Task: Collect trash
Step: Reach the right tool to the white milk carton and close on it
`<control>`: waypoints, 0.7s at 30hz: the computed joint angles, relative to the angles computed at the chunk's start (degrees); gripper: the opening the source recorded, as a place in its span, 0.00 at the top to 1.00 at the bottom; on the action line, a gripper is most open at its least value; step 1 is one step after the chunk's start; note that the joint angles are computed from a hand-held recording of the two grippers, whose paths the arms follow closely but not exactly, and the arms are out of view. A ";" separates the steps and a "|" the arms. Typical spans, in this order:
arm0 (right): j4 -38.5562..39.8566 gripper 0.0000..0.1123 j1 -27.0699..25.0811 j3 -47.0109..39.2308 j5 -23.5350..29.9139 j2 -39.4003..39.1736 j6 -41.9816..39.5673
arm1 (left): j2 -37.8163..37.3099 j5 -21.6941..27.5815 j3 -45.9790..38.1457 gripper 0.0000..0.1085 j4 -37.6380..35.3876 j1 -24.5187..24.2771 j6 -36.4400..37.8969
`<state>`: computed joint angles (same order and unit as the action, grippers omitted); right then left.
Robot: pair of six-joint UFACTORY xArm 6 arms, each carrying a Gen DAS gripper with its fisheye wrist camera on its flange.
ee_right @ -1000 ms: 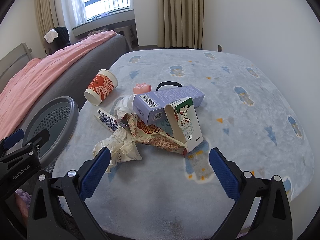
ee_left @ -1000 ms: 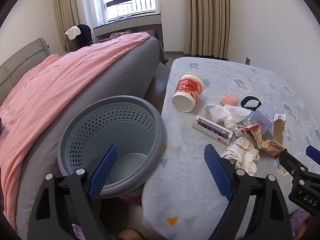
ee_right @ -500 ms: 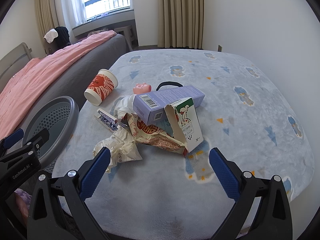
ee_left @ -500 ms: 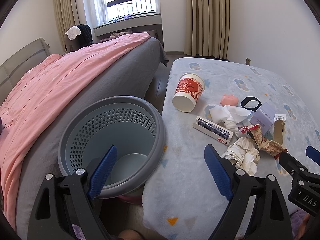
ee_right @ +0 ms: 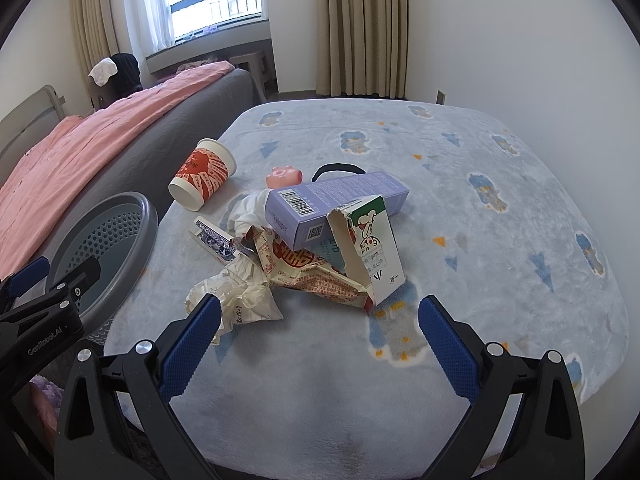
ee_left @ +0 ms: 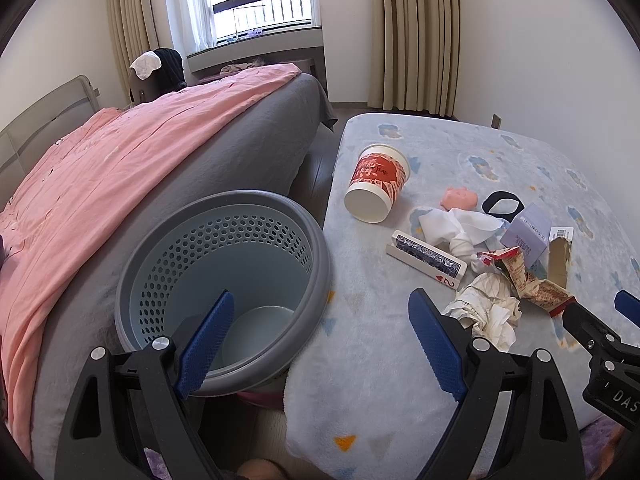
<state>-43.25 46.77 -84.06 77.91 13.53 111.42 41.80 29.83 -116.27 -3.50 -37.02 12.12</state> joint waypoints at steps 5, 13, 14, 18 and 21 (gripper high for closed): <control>0.11 0.14 0.01 2.84 -0.70 -2.29 0.68 | 0.46 0.58 -0.81 0.22 -0.39 0.03 0.10; 1.72 0.14 -0.11 10.47 -3.19 -7.80 1.21 | 0.70 0.76 -0.84 0.22 -1.53 -0.24 1.95; 1.77 0.14 -0.26 11.88 -3.66 -8.85 1.59 | 0.69 0.82 -0.82 0.22 -1.67 -0.29 2.19; 1.74 0.14 -1.28 16.63 -5.41 -12.47 2.09 | 0.85 1.03 -0.93 0.22 -2.46 -0.50 2.99; 0.65 0.14 -2.48 19.03 -7.34 -14.13 1.31 | 0.82 0.48 -0.66 0.22 -2.48 -0.70 2.88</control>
